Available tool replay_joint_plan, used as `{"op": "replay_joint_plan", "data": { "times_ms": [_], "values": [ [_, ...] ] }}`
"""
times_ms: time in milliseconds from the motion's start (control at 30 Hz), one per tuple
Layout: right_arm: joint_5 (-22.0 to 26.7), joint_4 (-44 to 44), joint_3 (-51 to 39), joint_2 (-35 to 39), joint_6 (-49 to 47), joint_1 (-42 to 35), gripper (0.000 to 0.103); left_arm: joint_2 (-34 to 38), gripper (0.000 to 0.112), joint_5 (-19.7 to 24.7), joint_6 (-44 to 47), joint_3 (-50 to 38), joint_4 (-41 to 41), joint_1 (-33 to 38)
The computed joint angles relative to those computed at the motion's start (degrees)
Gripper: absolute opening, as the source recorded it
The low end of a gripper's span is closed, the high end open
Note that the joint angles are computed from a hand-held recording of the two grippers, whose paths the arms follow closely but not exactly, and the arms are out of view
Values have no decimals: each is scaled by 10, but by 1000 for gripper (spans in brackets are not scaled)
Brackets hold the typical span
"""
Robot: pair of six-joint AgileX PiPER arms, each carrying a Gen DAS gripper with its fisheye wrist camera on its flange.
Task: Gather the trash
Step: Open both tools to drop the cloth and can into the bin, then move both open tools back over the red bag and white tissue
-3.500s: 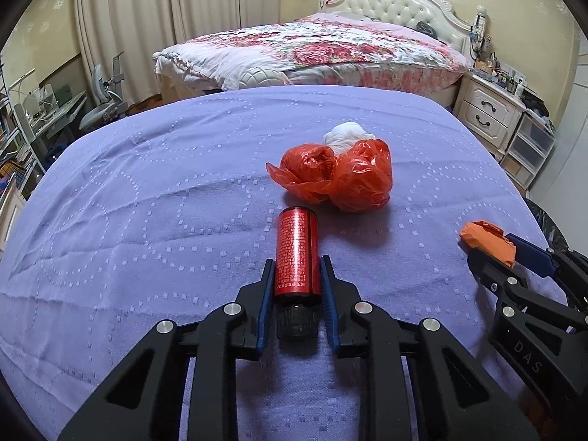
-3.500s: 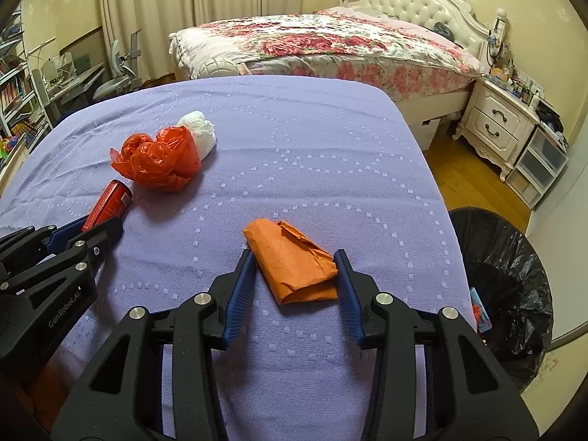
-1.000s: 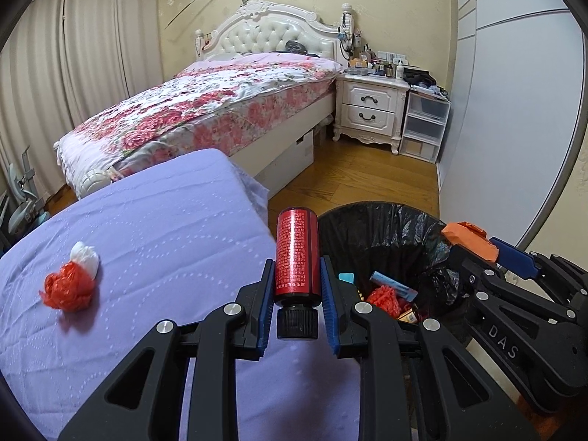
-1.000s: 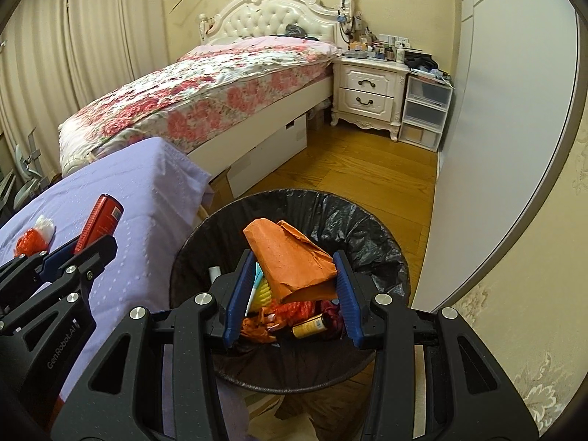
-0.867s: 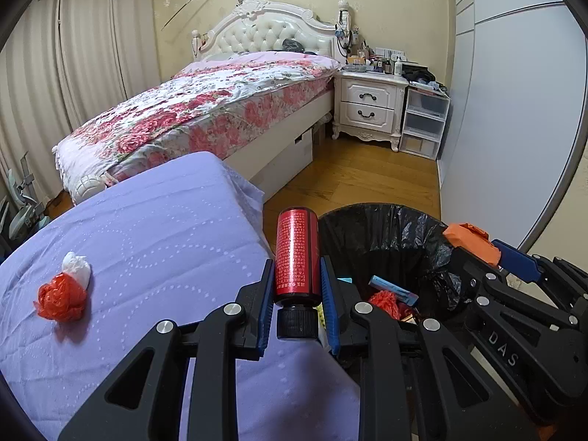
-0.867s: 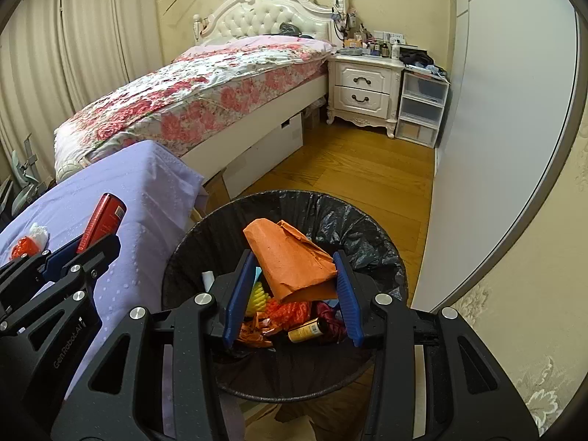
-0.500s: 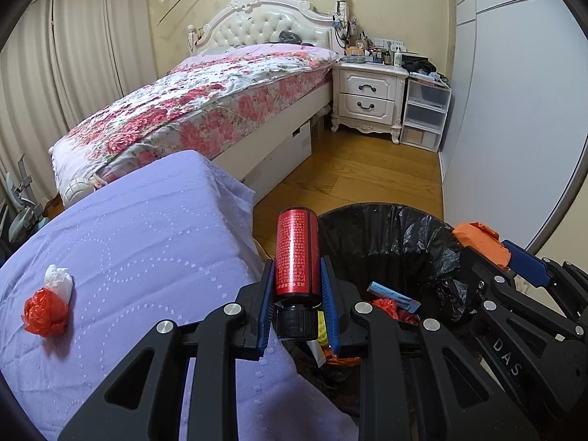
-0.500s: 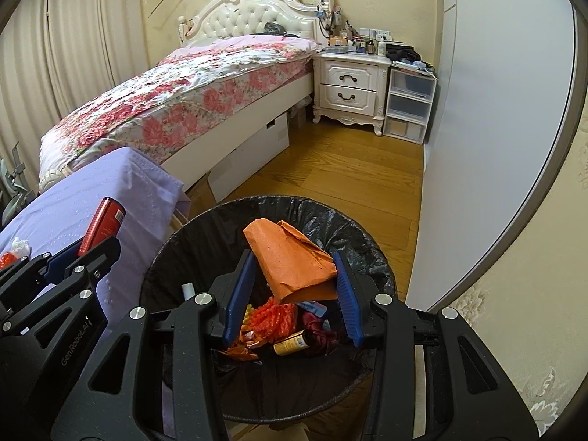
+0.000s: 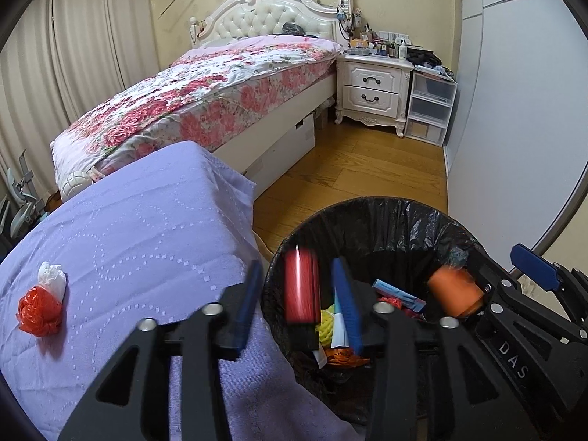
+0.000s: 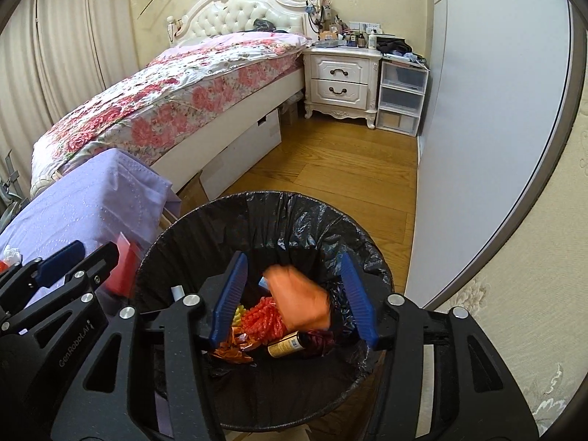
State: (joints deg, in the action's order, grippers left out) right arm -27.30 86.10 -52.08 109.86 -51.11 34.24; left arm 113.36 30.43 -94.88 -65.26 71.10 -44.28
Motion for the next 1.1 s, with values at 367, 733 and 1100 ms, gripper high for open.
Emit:
{"op": "replay_joint_plan", "data": {
  "times_ms": [367, 733, 1100],
  "values": [
    [-16, 0, 17, -8, 22, 8, 61, -22, 72, 22, -41, 25, 29, -3],
    [-22, 19, 12, -5, 13, 54, 71, -84, 75, 38, -107, 121, 60, 9],
    [-19, 63, -19, -7, -30, 122, 72, -168, 75, 64, -183, 244, 99, 11]
  ]
}}
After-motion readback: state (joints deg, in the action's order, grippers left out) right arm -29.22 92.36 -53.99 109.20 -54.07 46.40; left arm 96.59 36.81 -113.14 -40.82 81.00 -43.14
